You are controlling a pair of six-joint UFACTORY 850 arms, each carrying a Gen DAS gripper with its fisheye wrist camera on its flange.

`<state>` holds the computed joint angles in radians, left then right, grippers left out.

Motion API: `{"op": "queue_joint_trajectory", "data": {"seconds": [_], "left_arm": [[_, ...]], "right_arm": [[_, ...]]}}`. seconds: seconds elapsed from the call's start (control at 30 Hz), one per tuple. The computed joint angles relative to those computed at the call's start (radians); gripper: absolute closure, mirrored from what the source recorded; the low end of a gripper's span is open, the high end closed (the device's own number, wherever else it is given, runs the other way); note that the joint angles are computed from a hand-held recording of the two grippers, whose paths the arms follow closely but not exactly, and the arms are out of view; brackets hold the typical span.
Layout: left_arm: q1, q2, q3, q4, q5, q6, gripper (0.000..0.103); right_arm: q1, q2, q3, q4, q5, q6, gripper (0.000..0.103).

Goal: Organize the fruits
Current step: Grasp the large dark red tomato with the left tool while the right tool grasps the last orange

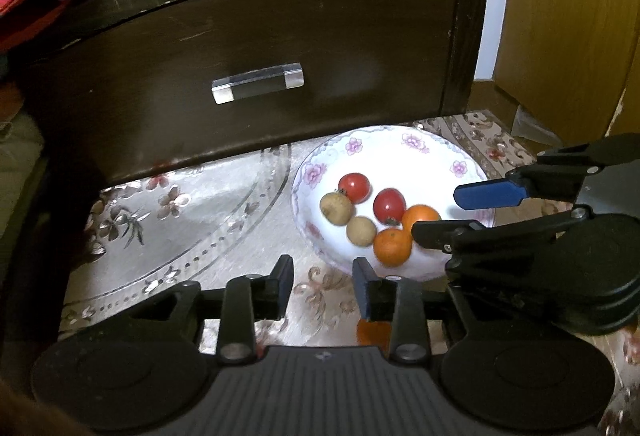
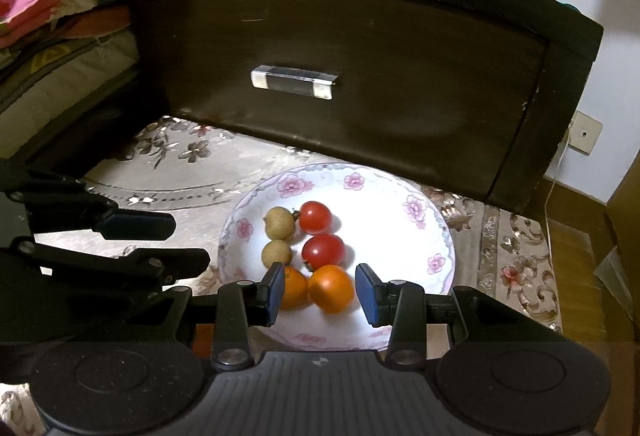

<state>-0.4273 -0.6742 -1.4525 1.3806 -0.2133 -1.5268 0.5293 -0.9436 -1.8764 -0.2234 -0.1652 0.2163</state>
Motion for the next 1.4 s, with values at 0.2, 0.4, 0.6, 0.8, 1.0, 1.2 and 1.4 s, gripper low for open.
{"op": "queue_joint_trajectory", "data": {"seconds": [0.2,0.4,0.6,0.8,1.0,1.2,1.4], "left_arm": [[0.01,0.047,0.073,-0.003,-0.012,-0.003,0.063],[0.021,0.073,0.135,-0.055,-0.013,0.041,0.063],[0.031,0.082,0.165,-0.037,0.004,0.022,0.063],[0.045,0.062,0.15,0.021,0.005,-0.039,0.061],[0.054,0.036,0.125,0.032,-0.021,-0.061,0.056],[0.061,0.01,0.103,0.019,-0.046,-0.05,0.055],[0.074,-0.021,0.077,-0.017,-0.063,-0.035,0.055]], "right_arm": [[0.004,0.028,0.048,0.161,0.007,-0.175,0.067],[0.003,0.067,0.124,0.474,-0.006,-0.496,0.067],[0.016,0.046,0.103,0.601,-0.042,-0.654,0.067],[0.031,-0.01,0.017,0.622,-0.083,-0.683,0.067],[0.036,-0.066,-0.057,0.587,-0.127,-0.651,0.067],[0.036,-0.085,-0.089,0.582,-0.154,-0.638,0.068],[0.036,-0.099,-0.111,0.584,-0.188,-0.634,0.069]]}}
